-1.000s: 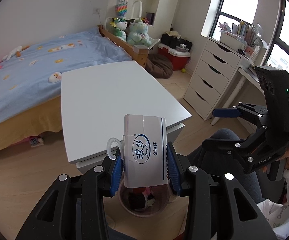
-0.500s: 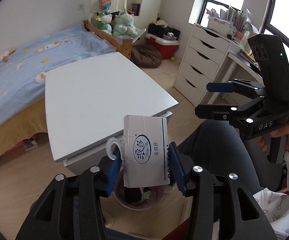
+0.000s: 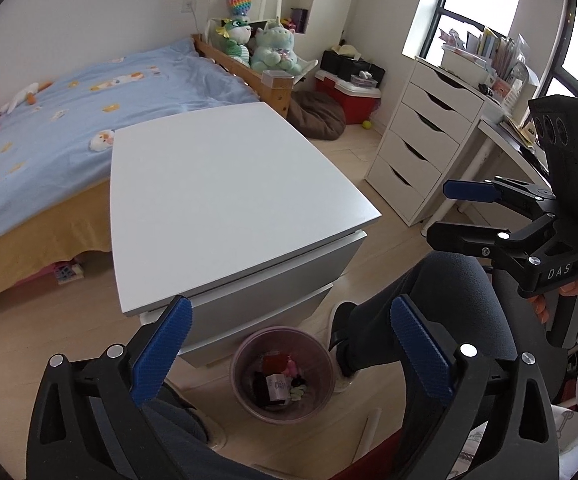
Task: Collect trash
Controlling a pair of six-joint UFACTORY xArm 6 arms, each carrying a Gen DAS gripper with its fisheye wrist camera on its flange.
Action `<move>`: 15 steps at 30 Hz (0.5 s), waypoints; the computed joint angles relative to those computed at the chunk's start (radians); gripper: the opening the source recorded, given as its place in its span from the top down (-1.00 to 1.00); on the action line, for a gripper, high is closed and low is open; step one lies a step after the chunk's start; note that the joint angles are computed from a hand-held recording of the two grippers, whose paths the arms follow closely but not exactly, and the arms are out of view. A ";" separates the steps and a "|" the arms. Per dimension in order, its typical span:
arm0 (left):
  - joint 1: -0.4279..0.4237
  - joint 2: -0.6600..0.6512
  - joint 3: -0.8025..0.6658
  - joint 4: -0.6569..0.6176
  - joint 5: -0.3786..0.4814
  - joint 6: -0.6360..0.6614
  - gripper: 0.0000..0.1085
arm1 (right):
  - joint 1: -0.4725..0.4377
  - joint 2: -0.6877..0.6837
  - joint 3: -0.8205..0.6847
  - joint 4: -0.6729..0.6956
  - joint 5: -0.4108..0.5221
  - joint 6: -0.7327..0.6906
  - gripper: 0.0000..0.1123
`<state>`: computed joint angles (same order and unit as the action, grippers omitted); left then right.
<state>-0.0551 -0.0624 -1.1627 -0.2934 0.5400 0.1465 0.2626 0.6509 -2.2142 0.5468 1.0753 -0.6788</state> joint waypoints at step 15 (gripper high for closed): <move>0.038 0.009 -0.032 0.053 -0.045 -0.073 -0.76 | 0.016 0.086 -0.178 -0.012 0.022 0.051 -0.74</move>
